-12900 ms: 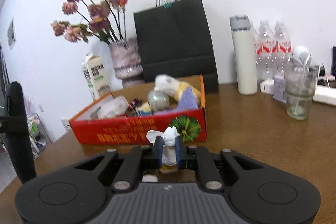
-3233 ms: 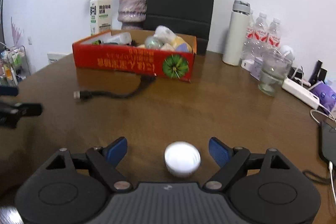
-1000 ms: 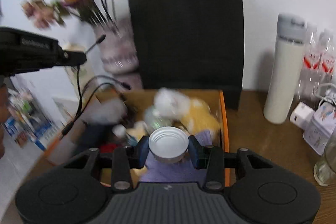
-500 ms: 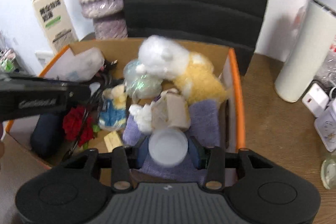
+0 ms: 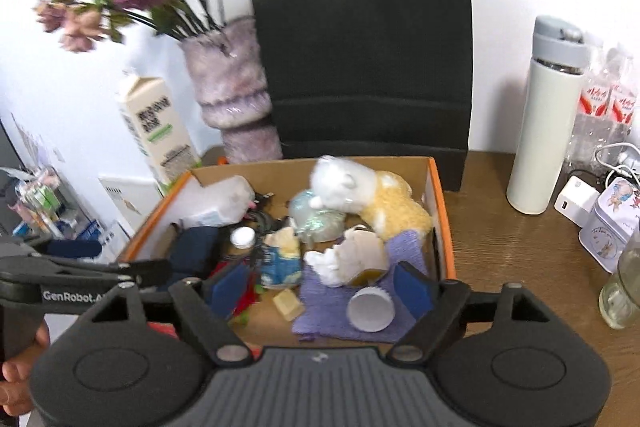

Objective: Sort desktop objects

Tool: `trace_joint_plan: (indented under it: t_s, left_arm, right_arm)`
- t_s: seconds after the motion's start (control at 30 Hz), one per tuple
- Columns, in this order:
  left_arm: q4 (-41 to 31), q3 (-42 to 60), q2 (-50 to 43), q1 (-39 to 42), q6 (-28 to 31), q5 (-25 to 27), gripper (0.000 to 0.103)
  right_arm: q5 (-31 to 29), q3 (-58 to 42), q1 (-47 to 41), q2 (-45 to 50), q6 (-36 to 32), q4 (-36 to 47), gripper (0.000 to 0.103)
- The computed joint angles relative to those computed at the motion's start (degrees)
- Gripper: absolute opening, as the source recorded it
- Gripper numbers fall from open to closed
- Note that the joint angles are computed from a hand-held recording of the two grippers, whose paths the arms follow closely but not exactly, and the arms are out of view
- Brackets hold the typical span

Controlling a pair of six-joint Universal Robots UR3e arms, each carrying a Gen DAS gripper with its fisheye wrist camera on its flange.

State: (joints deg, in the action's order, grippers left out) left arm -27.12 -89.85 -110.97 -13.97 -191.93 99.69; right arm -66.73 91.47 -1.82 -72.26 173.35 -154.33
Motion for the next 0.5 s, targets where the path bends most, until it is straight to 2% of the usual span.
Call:
trace_joint_plan:
  t_s: [0.1,0.2,0.27,0.37,0.43,0.5]
  left_arm:
    - [8.22,-11.35,4.74,-0.99,-0.67,0.79,0.103]
    - [22.71,-24.02,7.11,-2.3,0.36,0.34,0.103]
    - [32.88,-30.82,6.13,-3.46,0.89,0.74,0.103]
    - [43.27,-37.65,3.16,-5.28,-0.72,2.3,0.103]
    - [48.88,-41.16,0.97,-6.43,-2.95,3.47,0.103]
    - [49.73,-43.43,0.43,-8.3,-5.37,5.54,0.103]
  right_arm:
    - [-0.55,12.7,0.13,-4.66,0.63,-14.16,0.081]
    - [-1.29,24.18,-0.02,-7.32,0.63,-27.42,0.086]
    - [-0.77,29.55,-0.4,-7.94,0.09,-32.66,0.086]
    - [0.47,38.24,-1.69,-8.15,-0.31,-40.91,0.086]
    - [0.1,43.18,-2.11,-8.31,-1.34,-43.88,0.086]
    - [-1.06,47.45,-2.16,-8.12,-1.25,-46.54,0.086]
